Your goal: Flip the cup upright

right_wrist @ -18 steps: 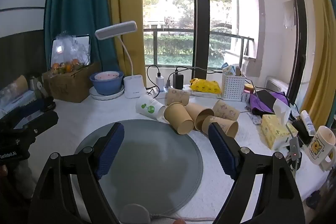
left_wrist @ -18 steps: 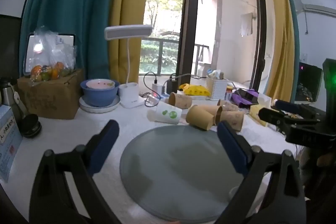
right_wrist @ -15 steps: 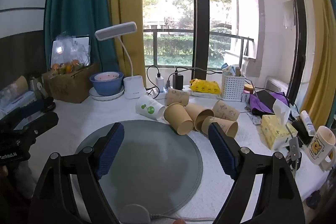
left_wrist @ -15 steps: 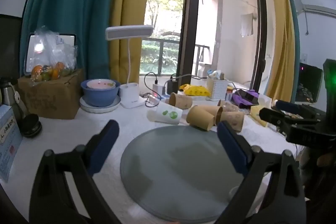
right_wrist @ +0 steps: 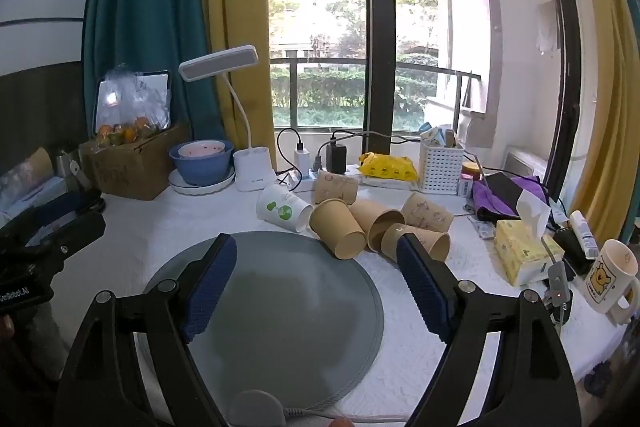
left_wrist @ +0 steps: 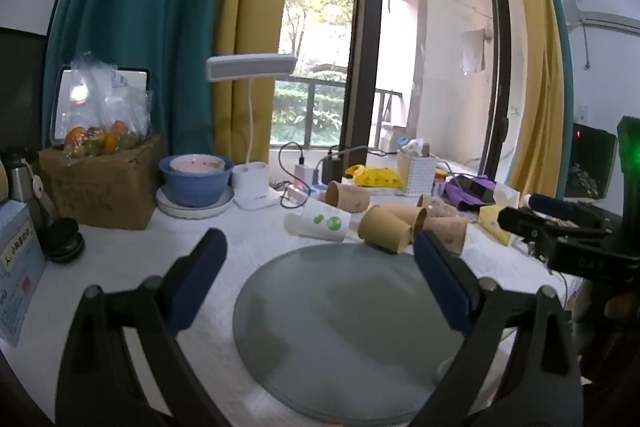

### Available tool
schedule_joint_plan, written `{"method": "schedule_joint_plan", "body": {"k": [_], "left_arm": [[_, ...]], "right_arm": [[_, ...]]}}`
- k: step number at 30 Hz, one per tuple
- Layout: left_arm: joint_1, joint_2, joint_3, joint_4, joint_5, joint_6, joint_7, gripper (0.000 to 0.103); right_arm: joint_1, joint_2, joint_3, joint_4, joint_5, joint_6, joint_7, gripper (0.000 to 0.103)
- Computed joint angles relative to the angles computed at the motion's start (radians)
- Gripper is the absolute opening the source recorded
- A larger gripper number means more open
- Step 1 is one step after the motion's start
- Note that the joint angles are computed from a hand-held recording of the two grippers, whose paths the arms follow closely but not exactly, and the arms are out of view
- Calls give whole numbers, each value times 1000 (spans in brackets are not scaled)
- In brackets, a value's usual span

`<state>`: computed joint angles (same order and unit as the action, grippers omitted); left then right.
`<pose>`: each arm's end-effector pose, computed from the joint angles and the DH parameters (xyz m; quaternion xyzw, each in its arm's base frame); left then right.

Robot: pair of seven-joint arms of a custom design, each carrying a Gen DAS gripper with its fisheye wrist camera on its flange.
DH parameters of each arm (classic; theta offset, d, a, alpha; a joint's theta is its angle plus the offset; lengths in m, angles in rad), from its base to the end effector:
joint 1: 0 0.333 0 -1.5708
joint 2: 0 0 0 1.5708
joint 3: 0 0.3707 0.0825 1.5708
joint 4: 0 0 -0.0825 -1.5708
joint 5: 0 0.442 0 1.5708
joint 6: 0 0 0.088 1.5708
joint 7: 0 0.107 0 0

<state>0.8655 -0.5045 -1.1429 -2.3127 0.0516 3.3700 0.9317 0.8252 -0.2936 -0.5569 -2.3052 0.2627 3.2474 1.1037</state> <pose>0.5071 -0.2507 0.5882 -0.5651 0.5576 -0.4755 0.3789 0.5449 0.0891 0.6124 -0.6835 0.4675 -0.3398 0.4459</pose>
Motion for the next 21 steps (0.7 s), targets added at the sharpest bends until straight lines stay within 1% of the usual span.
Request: {"method": "schedule_joint_plan", "body": {"k": [21], "left_arm": [[-4, -9, 4, -1, 4, -3, -15, 95]], "right_arm": [[7, -3, -9, -1, 3, -1, -4, 84]]}}
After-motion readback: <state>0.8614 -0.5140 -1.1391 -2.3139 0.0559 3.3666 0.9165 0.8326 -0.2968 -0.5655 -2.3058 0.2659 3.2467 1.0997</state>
